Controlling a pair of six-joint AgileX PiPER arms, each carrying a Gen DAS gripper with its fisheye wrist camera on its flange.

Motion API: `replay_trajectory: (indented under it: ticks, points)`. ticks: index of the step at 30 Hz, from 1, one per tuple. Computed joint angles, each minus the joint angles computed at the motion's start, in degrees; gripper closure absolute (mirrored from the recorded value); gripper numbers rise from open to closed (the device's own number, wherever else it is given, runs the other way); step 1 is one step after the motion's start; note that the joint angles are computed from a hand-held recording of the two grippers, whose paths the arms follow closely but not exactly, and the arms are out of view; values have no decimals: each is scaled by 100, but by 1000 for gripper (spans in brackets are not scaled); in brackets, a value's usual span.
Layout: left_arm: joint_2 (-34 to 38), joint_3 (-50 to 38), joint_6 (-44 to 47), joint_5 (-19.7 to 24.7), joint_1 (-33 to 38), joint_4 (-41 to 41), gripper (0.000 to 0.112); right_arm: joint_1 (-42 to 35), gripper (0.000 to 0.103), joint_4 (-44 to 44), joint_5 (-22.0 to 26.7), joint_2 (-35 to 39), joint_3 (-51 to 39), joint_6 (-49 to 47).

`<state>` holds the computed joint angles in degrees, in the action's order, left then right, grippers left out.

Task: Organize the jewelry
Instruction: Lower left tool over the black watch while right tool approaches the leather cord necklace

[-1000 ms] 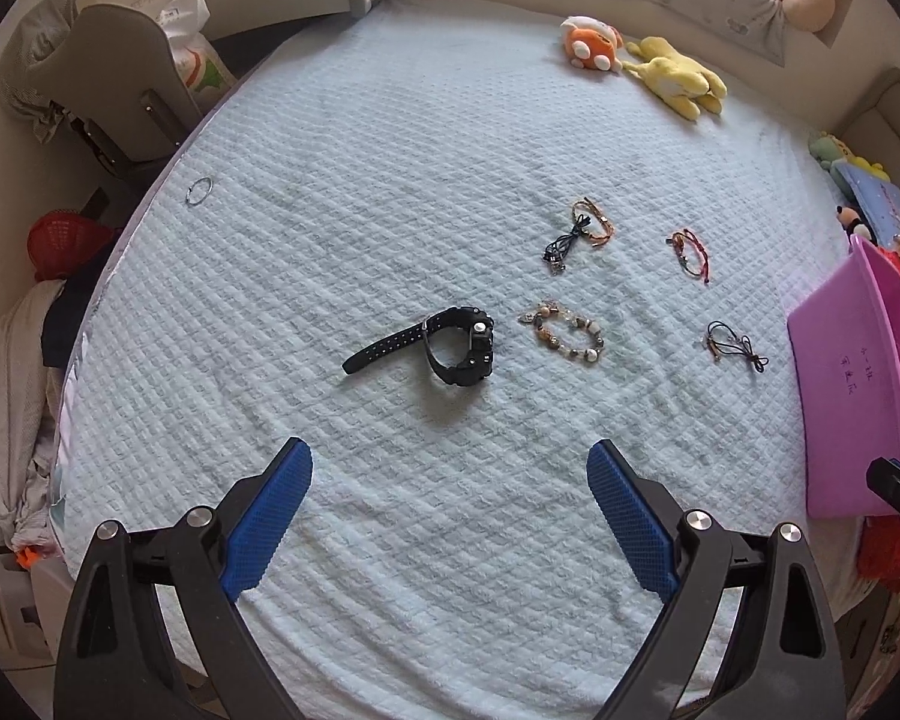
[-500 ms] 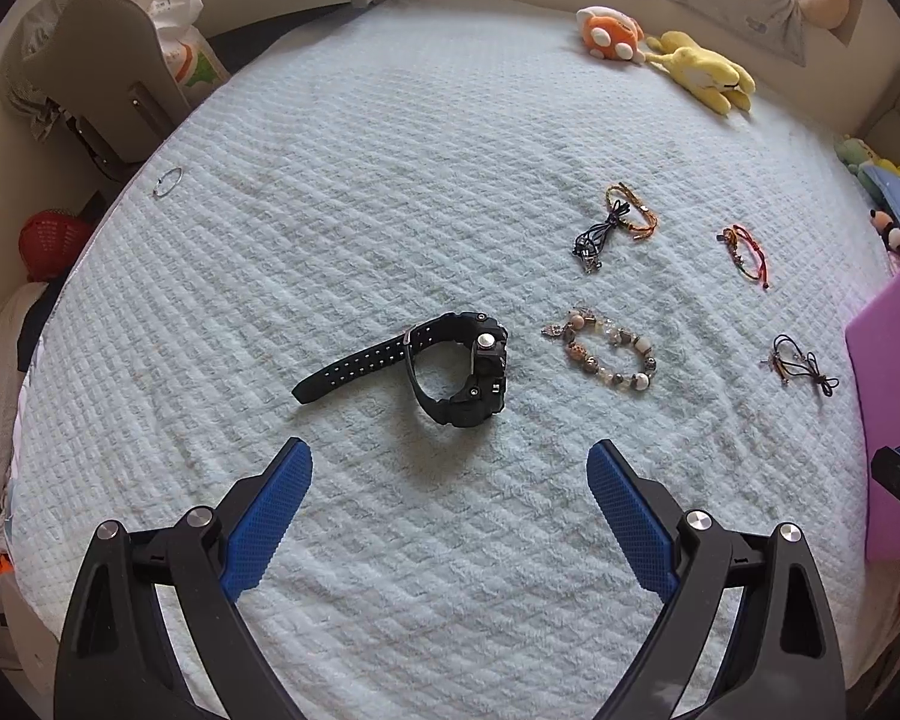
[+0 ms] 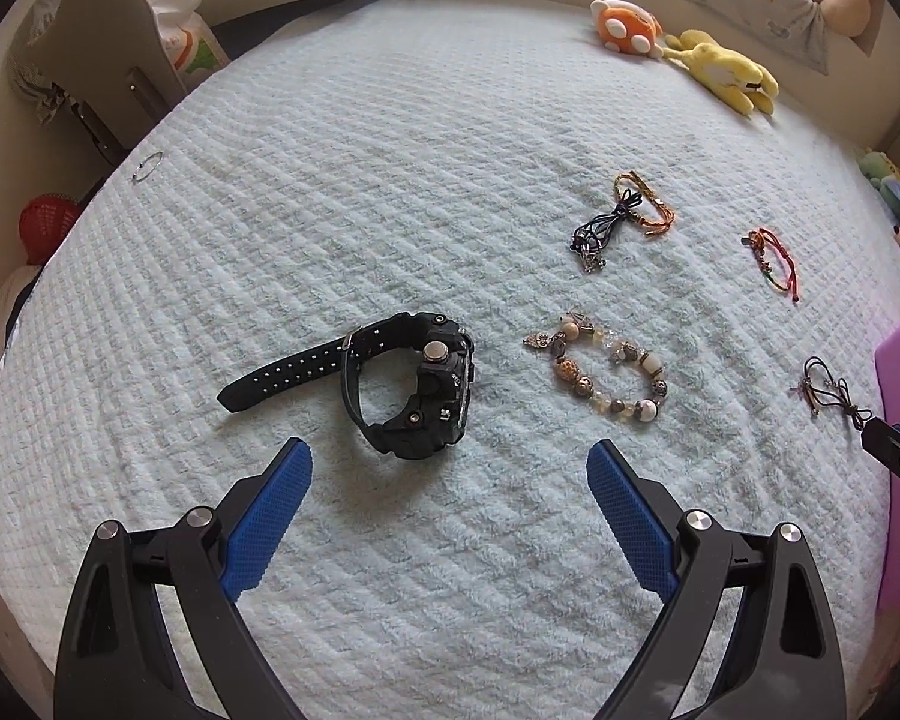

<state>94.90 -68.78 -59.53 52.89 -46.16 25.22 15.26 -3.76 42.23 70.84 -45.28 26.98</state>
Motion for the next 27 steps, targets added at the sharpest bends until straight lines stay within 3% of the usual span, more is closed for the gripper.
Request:
replay_trajectory:
  ticks: [7, 16, 27]
  points:
    - [398, -23, -180, -273, 131, 215, 21, -566, 38, 245, -725, 486, 239, -570]
    - [782, -62, -419, -463, 165, 460, 20, -876, 38, 403, -1238, 1076, 305, -1071]
    - [1167, -181, -490, -652, 304, 693, 19, -830, 33, 14, -1746, 1514, 336, -744]
